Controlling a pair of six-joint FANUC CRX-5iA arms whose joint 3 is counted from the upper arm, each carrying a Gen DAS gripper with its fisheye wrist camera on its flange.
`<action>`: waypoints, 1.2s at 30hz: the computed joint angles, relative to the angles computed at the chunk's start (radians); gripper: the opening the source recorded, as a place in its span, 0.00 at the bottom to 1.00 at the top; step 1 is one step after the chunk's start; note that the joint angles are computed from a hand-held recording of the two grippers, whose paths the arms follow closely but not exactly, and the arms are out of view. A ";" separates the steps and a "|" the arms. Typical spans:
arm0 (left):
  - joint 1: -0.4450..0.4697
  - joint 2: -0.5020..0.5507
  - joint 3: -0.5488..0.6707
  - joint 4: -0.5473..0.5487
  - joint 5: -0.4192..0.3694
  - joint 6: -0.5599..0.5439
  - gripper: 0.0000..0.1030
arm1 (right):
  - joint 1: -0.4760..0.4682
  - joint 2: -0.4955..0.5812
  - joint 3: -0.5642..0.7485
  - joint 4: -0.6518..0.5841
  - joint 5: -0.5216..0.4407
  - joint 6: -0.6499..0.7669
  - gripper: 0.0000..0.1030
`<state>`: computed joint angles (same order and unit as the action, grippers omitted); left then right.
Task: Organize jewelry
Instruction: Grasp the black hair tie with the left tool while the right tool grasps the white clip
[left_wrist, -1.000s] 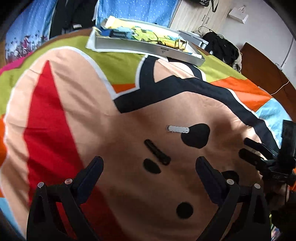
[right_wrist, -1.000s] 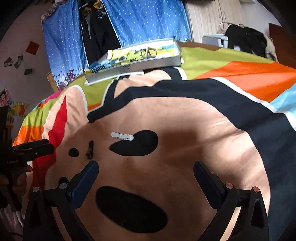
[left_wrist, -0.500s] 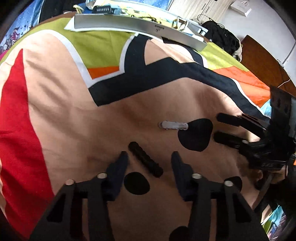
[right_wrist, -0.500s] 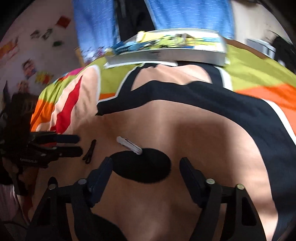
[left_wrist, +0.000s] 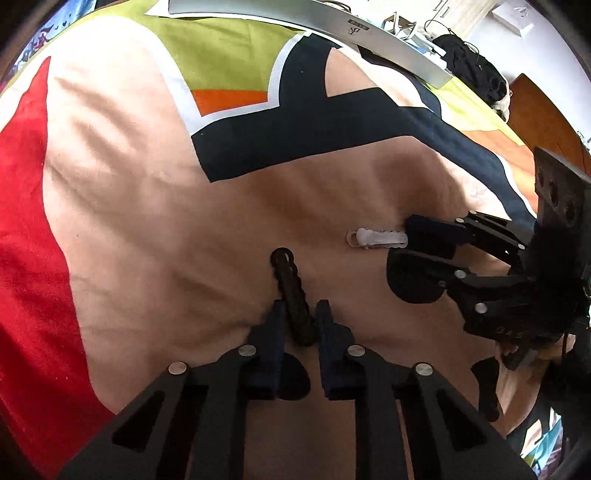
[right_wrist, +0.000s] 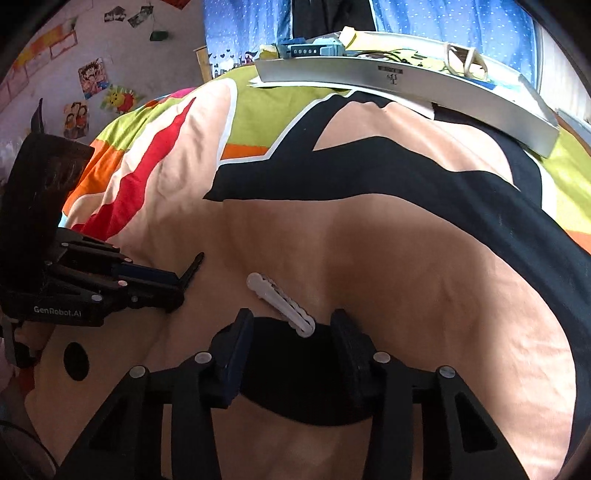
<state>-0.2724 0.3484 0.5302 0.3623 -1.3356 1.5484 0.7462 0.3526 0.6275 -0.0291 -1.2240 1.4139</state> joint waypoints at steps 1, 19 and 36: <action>-0.003 0.002 0.008 -0.008 -0.001 0.004 0.14 | 0.001 0.009 0.010 0.000 -0.009 0.008 0.40; -0.018 0.011 0.032 -0.053 0.021 0.094 0.12 | 0.041 0.067 0.047 0.084 -0.059 -0.011 0.20; 0.007 -0.060 -0.047 -0.016 0.093 0.026 0.11 | 0.079 -0.041 -0.111 0.103 0.094 -0.252 0.04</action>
<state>-0.2652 0.2883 0.4829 0.3464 -1.2425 1.5746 0.8253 0.3121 0.5168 0.0741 -1.1299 1.1621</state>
